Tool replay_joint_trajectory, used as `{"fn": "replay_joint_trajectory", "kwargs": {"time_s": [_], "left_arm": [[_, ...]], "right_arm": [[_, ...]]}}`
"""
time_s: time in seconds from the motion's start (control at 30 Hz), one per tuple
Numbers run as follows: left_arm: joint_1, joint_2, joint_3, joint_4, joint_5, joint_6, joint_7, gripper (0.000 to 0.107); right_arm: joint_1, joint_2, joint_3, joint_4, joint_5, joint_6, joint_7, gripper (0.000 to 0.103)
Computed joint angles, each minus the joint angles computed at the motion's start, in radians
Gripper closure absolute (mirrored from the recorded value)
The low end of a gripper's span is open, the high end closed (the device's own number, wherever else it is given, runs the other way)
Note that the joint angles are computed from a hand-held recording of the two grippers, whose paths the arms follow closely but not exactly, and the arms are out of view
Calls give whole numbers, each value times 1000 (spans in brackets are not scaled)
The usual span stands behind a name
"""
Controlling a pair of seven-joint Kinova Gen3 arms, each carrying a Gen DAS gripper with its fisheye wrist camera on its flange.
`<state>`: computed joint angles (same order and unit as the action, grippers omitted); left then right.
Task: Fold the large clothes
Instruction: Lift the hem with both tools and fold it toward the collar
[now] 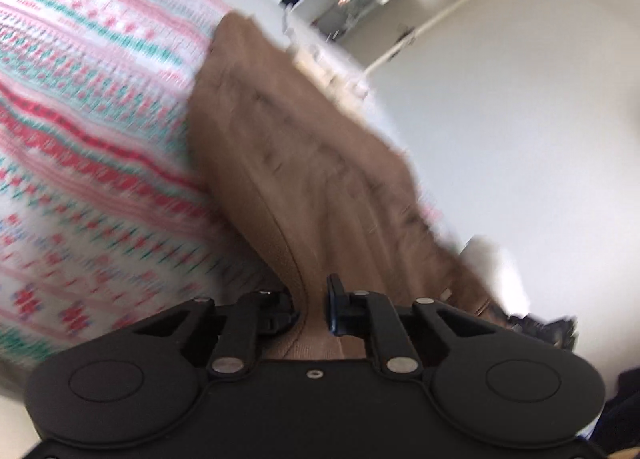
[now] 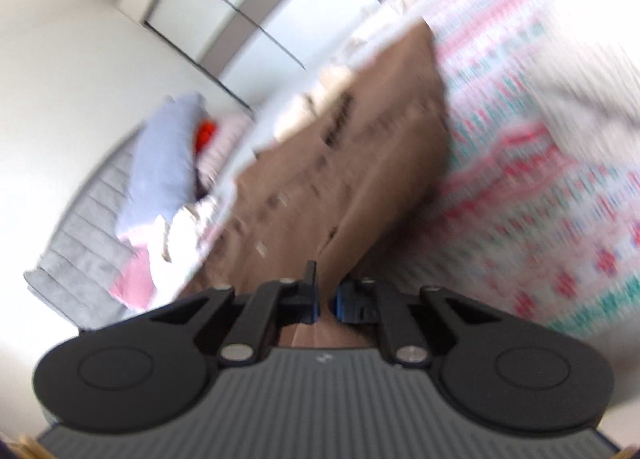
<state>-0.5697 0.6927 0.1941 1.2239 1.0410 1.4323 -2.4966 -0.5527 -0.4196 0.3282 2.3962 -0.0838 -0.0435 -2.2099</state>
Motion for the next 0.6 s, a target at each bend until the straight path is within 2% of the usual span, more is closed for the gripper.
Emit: {"fn": "replay_joint_trajectory", "kwargs": {"time_s": [0.13, 0.23, 0.33, 0.4, 0.5, 0.57, 0.6], "left_arm": [[-6, 18, 44, -1, 138, -29, 38, 94], [15, 13, 60, 7, 235, -114, 48, 94], [50, 47, 88, -42, 287, -223, 140, 95], [93, 70, 78, -87, 319, -305, 201, 95], [148, 125, 84, -172, 312, -427, 319, 94], [206, 154, 50, -217, 304, -508, 376, 93], [236, 170, 34, -239, 294, -549, 386, 90]], "right_arm": [[-14, 82, 40, -28, 123, -163, -133, 96], [-37, 168, 122, -56, 206, -285, -255, 96], [7, 275, 153, -89, 228, -385, -377, 96], [82, 342, 132, -122, 221, -412, -458, 96], [221, 445, 62, -181, 199, -419, -580, 96], [313, 518, 14, -223, 227, -430, -661, 96], [360, 556, -12, -245, 249, -433, -702, 96]]}}
